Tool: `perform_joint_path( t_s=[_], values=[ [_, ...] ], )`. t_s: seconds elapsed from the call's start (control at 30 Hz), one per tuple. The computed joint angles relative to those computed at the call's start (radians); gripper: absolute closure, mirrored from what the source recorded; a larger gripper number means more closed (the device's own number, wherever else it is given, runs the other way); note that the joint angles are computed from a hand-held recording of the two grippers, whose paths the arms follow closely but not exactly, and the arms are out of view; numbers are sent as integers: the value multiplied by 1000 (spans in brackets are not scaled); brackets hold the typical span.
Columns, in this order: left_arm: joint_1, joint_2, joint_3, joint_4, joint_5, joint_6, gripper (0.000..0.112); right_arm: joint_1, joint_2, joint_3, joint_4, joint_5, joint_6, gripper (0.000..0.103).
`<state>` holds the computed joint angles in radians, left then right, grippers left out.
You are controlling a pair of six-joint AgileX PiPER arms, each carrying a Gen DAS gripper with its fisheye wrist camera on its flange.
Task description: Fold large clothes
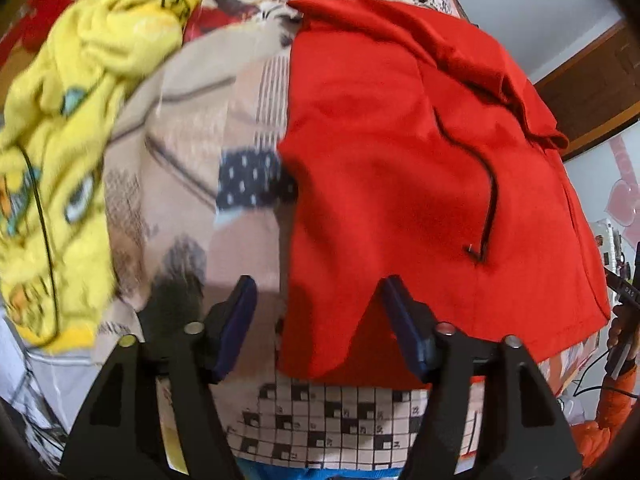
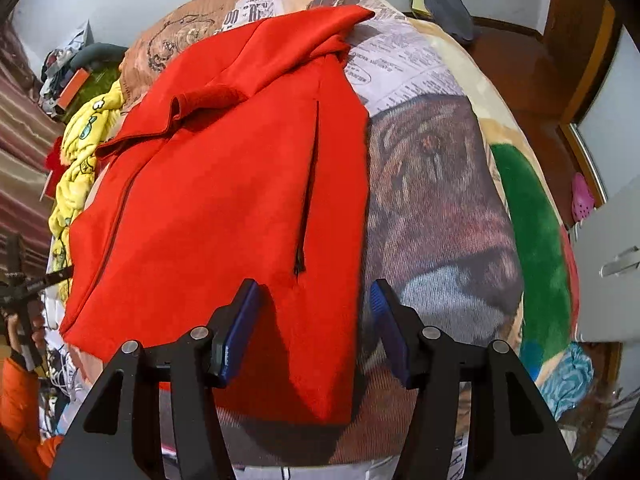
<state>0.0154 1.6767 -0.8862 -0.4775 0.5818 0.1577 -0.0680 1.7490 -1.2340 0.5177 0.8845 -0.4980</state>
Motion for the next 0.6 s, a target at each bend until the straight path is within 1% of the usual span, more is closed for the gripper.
perform_joint_path(
  t_s=[0.07,0.13,0.2,0.23,0.27,0.3,0.33,0.37,0.4,0.43,0.5,0.6],
  values=[
    [-5,19,16,-60,-11,49,46,-7,0,4,15,5,-16,49],
    [-16,21,41,-125,-49,81,46,-4,-2,16,32,-12,-30,49],
    [-6,25,48,-224,-54,158,46,-1,-14,52,74,-37,-69,49],
    [5,32,49,-288,-43,211,49,4,-13,58,92,-47,-87,49],
    [16,38,51,-347,-30,263,55,12,-19,75,106,-66,-101,50],
    [18,37,50,-369,-22,280,59,13,-21,85,127,-74,-122,58],
    [19,37,49,-392,-13,307,68,15,-18,87,148,-73,-143,70],
    [10,33,43,-384,-10,304,82,20,-17,86,154,-76,-146,76],
    [-8,26,30,-338,-16,263,91,29,-19,86,147,-87,-140,86],
    [-33,19,11,-257,-25,190,105,40,-22,86,139,-101,-134,88],
    [-82,2,-24,-115,-44,57,106,44,-27,85,162,-104,-165,90],
    [-124,-28,-75,3,-56,-50,107,40,-35,73,226,-105,-226,91]
  ],
)
